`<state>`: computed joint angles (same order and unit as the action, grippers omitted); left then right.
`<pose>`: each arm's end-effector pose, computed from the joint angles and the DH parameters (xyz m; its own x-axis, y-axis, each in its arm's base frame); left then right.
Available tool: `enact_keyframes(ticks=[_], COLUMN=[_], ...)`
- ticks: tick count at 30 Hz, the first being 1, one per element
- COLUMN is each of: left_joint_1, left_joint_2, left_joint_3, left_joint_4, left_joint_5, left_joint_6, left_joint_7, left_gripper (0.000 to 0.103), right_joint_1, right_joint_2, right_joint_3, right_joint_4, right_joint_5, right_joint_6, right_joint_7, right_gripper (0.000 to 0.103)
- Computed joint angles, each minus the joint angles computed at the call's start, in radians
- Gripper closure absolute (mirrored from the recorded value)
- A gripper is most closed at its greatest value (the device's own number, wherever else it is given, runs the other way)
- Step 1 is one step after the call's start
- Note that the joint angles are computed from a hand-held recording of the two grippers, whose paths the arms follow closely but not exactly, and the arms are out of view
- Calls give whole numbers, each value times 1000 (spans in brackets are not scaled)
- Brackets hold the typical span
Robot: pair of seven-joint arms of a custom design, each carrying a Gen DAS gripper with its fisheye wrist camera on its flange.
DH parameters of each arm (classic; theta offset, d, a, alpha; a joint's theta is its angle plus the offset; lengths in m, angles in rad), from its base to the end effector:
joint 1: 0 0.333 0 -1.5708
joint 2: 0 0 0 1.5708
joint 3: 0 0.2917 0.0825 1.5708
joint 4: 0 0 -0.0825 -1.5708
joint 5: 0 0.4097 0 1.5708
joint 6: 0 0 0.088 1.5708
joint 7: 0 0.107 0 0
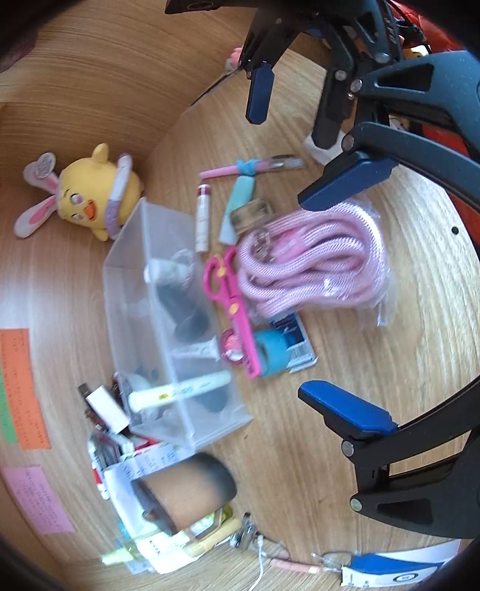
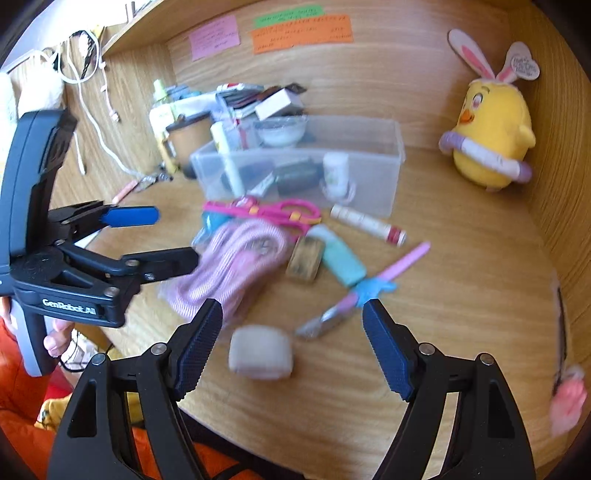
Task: Organize objects
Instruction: 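Grasp the bagged pink rope with left gripper while right gripper grasps beige bandage roll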
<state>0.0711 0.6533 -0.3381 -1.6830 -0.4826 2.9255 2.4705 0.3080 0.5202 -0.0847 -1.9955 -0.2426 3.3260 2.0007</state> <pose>0.7136 -0.1303 0.2606 -0.5624 -0.8268 0.0113 -0.6334 0.4220 -0.6487 0.6361 0.1746 0.2496 0.1317 -0.9833 -0.1258 -0.7039 -0.0034 -0.7103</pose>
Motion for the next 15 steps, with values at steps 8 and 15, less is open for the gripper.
enact_keyframes(ticks=[8,15], left_joint_1=[-57,-94], left_joint_2=[63,113], left_joint_3=[64,92], left_joint_4=[110,182], left_joint_5=[53,105], left_joint_6=[-159,-217], left_joint_7=[-110,-158], left_gripper=[9,9], right_joint_1=[-145,-223], right_joint_2=[32,44], right_joint_3=[152,223], right_joint_4=[-4,0], right_joint_5=[-67,-105], right_joint_6=[15,11], right_joint_7=[-16,-25], right_gripper=[51,68])
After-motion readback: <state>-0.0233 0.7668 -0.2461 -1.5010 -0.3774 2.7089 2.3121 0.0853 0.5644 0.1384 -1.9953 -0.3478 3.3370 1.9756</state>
